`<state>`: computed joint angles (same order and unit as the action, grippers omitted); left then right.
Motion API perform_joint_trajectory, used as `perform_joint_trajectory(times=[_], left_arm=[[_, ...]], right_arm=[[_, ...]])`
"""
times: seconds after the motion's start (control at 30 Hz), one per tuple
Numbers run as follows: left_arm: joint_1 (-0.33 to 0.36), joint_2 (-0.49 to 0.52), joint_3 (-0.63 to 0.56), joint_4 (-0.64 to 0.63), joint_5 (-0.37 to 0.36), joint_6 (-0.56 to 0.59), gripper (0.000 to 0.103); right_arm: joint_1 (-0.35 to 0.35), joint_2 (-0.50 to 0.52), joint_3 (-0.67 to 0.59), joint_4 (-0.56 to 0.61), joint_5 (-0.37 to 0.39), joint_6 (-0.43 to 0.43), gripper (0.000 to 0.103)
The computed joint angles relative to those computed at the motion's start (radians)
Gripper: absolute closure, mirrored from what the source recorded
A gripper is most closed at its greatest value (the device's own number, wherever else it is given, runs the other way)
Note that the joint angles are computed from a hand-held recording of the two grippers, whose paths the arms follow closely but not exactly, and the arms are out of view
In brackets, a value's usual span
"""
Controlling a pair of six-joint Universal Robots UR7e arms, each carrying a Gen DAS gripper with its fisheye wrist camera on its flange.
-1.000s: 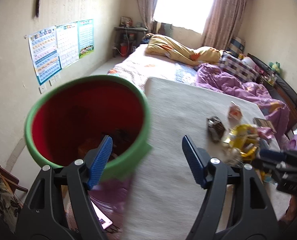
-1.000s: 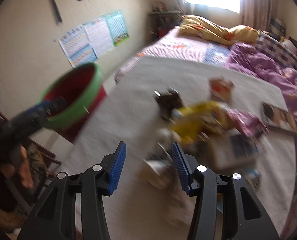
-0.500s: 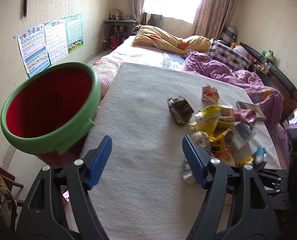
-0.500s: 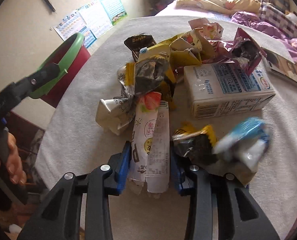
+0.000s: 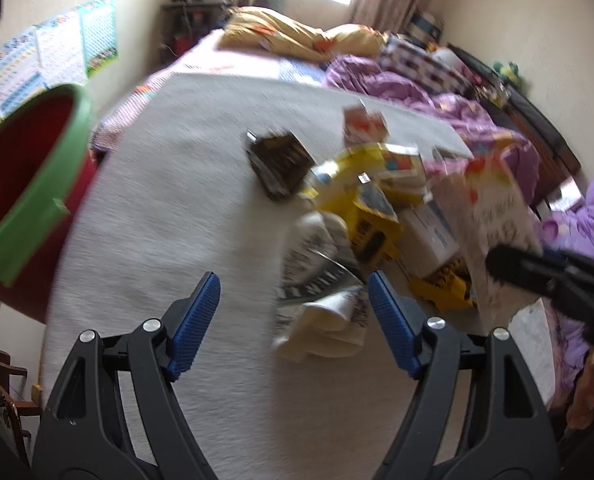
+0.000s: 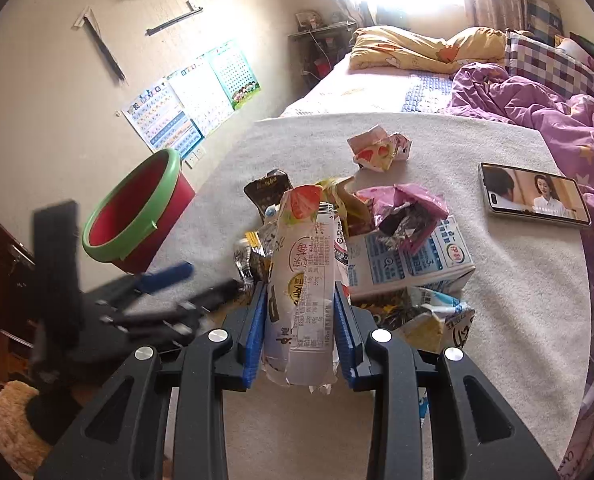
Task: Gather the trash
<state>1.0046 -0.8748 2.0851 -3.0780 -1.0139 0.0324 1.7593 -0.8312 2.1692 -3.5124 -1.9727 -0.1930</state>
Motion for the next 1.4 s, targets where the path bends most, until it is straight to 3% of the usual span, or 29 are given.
perform_joint_trajectory(times=[0.13, 0.2, 0.27, 0.5, 1.03, 1.4], left_arm=[[0.010, 0.031, -0.024, 0.047, 0.000, -0.008, 0.031], [0.017, 0.035, -0.030, 0.063, -0.015, -0.011, 0.047], [0.019, 0.034, -0.033, 0.072, -0.012, -0.012, 0.055], [0.013, 0.008, -0.010, 0.040, -0.001, -0.025, 0.057], [-0.035, -0.075, 0.047, -0.100, 0.098, -0.034, 0.057], [-0.034, -0.105, 0.059, -0.115, 0.131, -0.023, 0.057]], right_arm=[[0.002, -0.005, -0.011, 0.015, 0.015, -0.003, 0.072], [0.000, -0.006, -0.013, 0.018, 0.024, -0.006, 0.072], [-0.003, -0.006, -0.018, 0.023, 0.035, -0.011, 0.072], [-0.005, -0.005, -0.038, 0.042, 0.068, -0.027, 0.072], [0.015, 0.026, -0.099, 0.093, 0.100, -0.051, 0.072], [0.030, 0.055, -0.131, 0.120, 0.103, -0.052, 0.072]])
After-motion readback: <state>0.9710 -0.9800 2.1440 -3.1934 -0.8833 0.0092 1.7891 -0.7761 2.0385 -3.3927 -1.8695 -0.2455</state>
